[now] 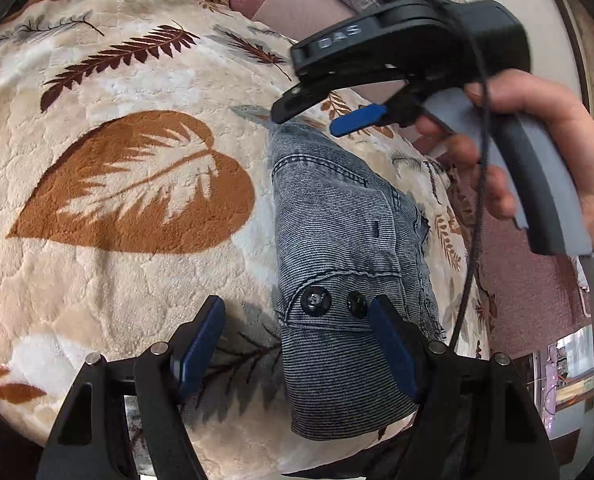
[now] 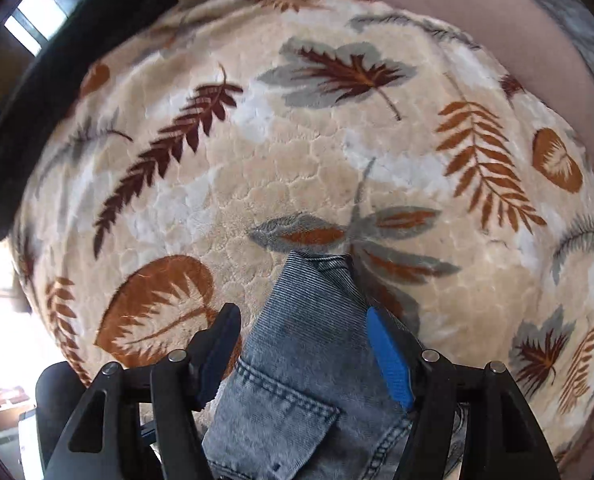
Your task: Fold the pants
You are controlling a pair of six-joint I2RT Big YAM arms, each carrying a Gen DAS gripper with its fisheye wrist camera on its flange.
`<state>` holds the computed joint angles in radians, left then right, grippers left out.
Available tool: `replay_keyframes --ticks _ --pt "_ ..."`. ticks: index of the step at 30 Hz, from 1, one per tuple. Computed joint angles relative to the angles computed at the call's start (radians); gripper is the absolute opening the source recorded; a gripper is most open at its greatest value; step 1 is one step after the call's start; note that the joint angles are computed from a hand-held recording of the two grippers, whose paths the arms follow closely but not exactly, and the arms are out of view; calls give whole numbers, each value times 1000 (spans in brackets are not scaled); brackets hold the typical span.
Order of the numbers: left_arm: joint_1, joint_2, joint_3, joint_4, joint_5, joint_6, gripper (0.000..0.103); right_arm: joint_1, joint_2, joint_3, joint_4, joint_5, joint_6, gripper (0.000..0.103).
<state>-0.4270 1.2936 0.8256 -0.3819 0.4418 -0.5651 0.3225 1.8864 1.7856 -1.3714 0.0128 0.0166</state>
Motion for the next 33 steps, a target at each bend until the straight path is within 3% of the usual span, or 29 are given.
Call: replay_keyframes --ticks 3,6,7,8,9,10,13,19,21,22,24,27,30,32,33 --pt "-3 21 12 10 16 2 76 16 81 62 -59 74 -7 69" --pt "-18 36 29 8 -5 22 75 1 84 42 -59 41 0 44" --pt "-24 38 34 5 -9 32 70 -1 68 24 -41 40 -5 37" --pt "-30 47 48 5 -4 44 64 -3 48 5 -20 39 -6 33" --pt "-39 55 61 7 1 55 51 -7 21 -24 10 36 -4 28" --pt "-52 52 66 5 -17 71 49 -13 -13 -60 44 31 0 26" --pt "-94 45 77 1 -96 109 46 -32 -103 -160 156 0 27 24" --pt "-101 43 75 8 -105 115 43 -86 -203 -316 368 -92 129 23" --pt "-90 26 63 0 -104 129 43 -83 -209 -340 426 -78 168 22" --pt "-90 15 54 -1 -107 132 43 -85 -214 -350 459 -70 188 16" --pt "-91 3 37 6 -113 129 43 -99 -210 -347 477 -91 229 11" --pt "-81 1 25 14 -104 130 43 -113 -218 -341 477 -108 220 10" --pt "-80 -5 19 14 -107 129 44 -122 -230 -316 451 -132 211 15" --pt "-82 -11 18 11 -112 130 44 -110 -234 -291 408 -109 175 46" --pt "-81 -12 17 11 -111 128 44 -98 -231 -278 392 -91 151 75"
